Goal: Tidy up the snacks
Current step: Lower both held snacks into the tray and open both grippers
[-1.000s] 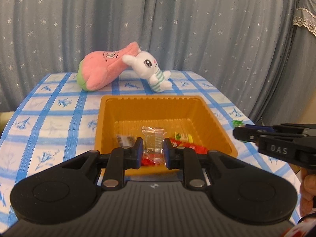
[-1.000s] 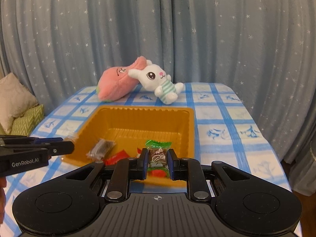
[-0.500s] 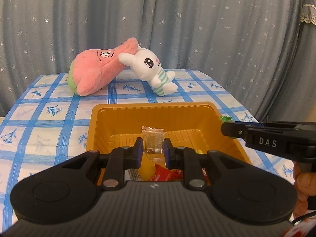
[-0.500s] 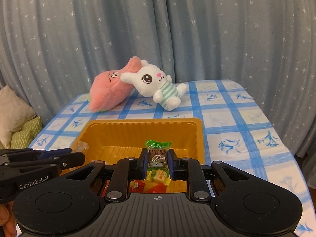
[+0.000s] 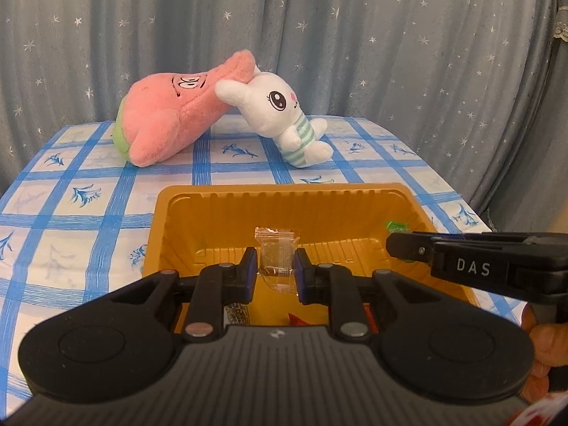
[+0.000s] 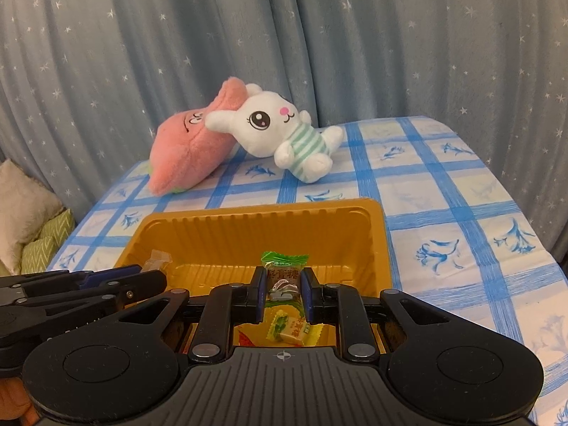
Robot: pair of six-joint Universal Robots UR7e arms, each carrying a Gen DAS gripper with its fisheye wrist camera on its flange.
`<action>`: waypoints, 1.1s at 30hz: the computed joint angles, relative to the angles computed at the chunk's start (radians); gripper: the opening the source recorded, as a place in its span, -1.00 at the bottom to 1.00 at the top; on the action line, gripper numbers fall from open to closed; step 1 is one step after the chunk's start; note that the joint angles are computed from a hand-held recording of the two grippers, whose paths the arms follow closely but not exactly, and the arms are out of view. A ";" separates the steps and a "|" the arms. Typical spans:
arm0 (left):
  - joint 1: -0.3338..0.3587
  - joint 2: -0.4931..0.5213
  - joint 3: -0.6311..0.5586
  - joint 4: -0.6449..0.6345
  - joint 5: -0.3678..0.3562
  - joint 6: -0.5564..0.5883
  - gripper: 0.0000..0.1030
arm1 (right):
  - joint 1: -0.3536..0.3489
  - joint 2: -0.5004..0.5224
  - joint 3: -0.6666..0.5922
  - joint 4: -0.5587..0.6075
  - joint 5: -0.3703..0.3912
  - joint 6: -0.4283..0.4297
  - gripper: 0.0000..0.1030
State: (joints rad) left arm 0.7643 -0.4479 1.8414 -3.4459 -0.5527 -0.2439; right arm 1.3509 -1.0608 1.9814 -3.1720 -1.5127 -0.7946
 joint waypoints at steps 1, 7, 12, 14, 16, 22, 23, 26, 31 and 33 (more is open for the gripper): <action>0.003 0.001 -0.002 0.003 -0.003 -0.003 -0.62 | 0.000 0.003 -0.003 0.005 -0.003 0.005 -0.60; 0.013 0.011 -0.019 0.014 -0.016 0.000 -0.62 | -0.001 0.013 -0.011 0.005 -0.018 0.006 -0.60; 0.013 0.025 -0.030 -0.013 -0.006 0.018 -0.55 | -0.001 0.016 -0.012 -0.002 -0.023 0.007 -0.60; 0.013 0.029 -0.029 -0.035 0.005 0.025 -0.08 | -0.001 0.016 -0.013 -0.003 -0.026 0.006 -0.60; 0.016 0.023 -0.020 -0.036 0.009 0.017 -0.08 | -0.003 0.016 -0.014 0.000 -0.026 0.007 -0.60; 0.016 0.000 0.003 -0.008 0.038 -0.013 -0.08 | -0.007 0.010 -0.015 0.008 -0.020 0.020 -0.60; 0.015 -0.002 0.006 -0.009 0.042 -0.014 -0.08 | -0.007 0.008 -0.015 0.011 -0.017 0.021 -0.60; 0.012 -0.003 0.009 -0.012 0.047 -0.015 -0.08 | -0.005 0.004 -0.010 0.017 -0.007 0.020 -0.60; 0.012 -0.003 0.007 0.000 0.052 -0.020 -0.04 | -0.004 0.003 -0.009 0.026 0.011 0.027 -0.60; 0.012 -0.004 0.007 0.007 0.053 -0.025 0.01 | -0.007 0.002 -0.012 0.037 0.025 0.039 -0.59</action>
State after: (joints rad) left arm 0.7766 -0.4524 1.8487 -3.4387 -0.4996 -0.2686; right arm 1.3437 -1.0591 1.9699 -3.1355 -1.4878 -0.7556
